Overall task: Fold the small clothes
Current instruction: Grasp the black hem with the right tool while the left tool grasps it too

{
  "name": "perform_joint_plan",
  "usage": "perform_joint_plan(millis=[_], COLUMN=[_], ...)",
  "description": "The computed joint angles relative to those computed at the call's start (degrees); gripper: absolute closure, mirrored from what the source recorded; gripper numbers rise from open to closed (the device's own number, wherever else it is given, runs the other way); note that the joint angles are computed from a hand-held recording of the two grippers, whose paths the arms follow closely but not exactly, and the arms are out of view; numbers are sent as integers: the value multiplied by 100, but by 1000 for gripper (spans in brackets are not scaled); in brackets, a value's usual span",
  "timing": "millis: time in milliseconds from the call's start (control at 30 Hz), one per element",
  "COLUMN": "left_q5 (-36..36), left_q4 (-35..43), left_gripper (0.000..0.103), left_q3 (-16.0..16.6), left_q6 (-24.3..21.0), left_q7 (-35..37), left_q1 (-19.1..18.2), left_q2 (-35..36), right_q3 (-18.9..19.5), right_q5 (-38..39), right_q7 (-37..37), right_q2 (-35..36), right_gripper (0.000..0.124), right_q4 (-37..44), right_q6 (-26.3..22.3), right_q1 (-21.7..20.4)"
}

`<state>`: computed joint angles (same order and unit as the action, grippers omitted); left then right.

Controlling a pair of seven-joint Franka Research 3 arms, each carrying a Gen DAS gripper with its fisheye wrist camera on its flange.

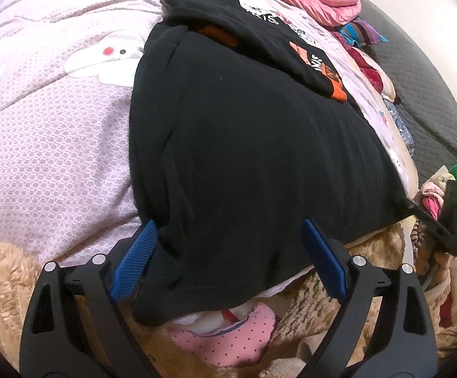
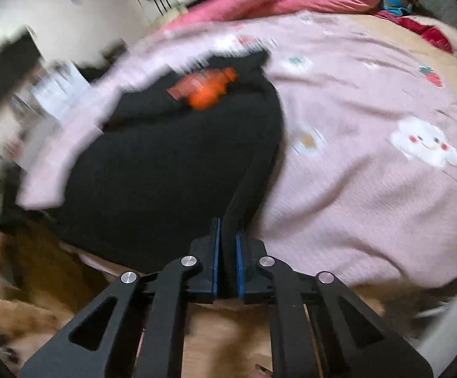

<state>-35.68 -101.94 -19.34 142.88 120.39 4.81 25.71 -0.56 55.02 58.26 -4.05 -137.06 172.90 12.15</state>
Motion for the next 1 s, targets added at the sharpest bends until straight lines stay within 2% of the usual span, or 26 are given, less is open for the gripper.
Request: perform_joint_plan(millis=[133,233,333,533,700,733,767,800,833,933,967,1000], left_q5=[-67,-159,-116,403,984,1104,1239,1553,1699,1435,1341,1218], left_q4=[39,74,51,295,317,285,225,108,3,-1,12,-3], left_gripper=[18,18,18,18,15,19,27,45,57,80,85,95], left_q3=[-15,-17,37,216,311,318,333,425,409,138,84,26], left_q6=[-36,-127,-194,-513,-371,-287,-155,88,293,334,338,364], left_q7=[-27,-109,-207,-583,-913,-944,-962,-1058,-999,-690,-601,-497], left_q1=[32,67,35,-136,-345,-378,-412,-541,-550,-262,-190,-114], left_q2=[27,19,-67,39,102,102,88,25,-28,-35,-35,-59], right_q3=[-230,-199,-121,-89,-51,-42,-29,-21,-15,7,15,21], right_q5=[2751,3819,3994,4232,4081,4037,4009,3947,3922,3800,3799,3801], right_q7=[-2520,-3479,-3617,-3826,-3692,-3678,-3669,-3634,-3614,-3513,-3511,-3507], right_q2=[-195,-210,-133,76,264,316,357,412,437,557,582,599], right_gripper=[116,116,117,117,117,117,117,117,117,117,117,117], right_q4=[426,740,960,1355,1636,1715,1784,1859,1892,2035,2066,2086], right_q6=[92,-6,-81,-370,-429,-432,-404,-382,-402,-393,-393,-395], right_q1=[277,72,-134,-365,-461,-469,-473,-480,-489,-512,-520,-529])
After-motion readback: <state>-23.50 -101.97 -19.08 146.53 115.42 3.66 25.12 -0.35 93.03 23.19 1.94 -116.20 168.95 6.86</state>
